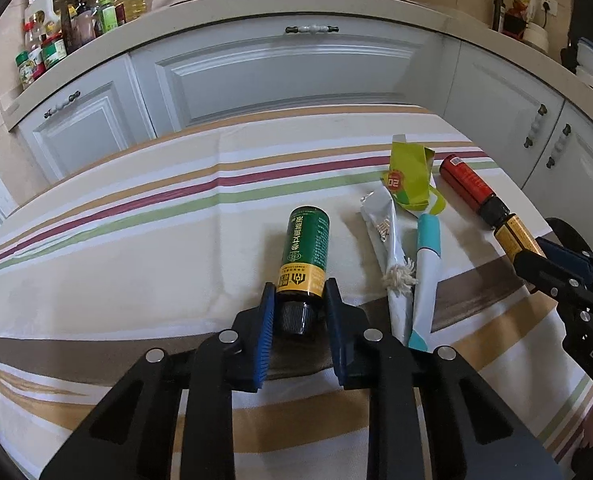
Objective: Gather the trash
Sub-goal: 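Grasp the brown-labelled bottle with the right tool while the left tool grasps the green bottle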
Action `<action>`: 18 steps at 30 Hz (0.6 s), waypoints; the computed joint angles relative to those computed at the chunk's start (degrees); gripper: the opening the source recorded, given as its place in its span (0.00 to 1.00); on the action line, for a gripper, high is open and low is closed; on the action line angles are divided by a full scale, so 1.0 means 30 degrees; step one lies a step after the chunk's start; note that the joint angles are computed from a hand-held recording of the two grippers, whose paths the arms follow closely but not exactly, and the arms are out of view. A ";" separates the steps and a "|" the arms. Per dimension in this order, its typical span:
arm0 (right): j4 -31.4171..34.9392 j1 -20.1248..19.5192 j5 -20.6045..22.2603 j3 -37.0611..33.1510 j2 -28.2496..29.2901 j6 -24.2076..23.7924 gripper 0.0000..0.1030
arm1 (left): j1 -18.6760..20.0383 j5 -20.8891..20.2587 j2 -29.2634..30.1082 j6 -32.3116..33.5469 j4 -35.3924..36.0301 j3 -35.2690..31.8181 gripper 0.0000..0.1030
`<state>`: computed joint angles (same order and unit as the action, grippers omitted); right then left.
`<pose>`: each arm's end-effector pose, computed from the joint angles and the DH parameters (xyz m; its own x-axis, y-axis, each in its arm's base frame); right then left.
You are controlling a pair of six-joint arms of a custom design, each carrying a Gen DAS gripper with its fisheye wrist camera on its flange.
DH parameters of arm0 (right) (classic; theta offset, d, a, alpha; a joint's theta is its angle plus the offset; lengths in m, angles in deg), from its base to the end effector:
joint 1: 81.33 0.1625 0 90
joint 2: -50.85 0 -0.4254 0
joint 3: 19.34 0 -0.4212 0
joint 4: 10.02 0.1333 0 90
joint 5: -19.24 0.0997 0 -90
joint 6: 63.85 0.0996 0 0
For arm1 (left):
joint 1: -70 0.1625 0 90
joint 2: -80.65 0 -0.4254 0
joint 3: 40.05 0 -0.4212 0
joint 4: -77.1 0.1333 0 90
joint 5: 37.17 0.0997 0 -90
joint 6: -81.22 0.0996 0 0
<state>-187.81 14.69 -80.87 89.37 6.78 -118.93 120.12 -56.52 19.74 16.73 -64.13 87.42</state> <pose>0.1798 -0.6007 0.0268 -0.4855 -0.7696 0.4147 -0.8639 0.4951 -0.0927 -0.1217 -0.5001 0.0896 -0.5987 -0.4940 -0.6305 0.1812 0.6832 -0.7074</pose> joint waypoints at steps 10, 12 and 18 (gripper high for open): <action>-0.1073 -0.0369 0.0805 0.1219 -0.1025 -0.0253 0.23 | -0.1366 0.0567 -0.0537 -0.4627 0.3772 0.0578 0.24; -0.1295 -0.0499 0.1071 0.1519 -0.1340 -0.0227 0.23 | -0.1699 0.0619 -0.0715 -0.5790 0.4794 0.0659 0.24; -0.1944 -0.0849 0.1855 0.2447 -0.2370 -0.0225 0.23 | -0.3003 0.0888 -0.1251 -1.0253 0.9283 0.0574 0.24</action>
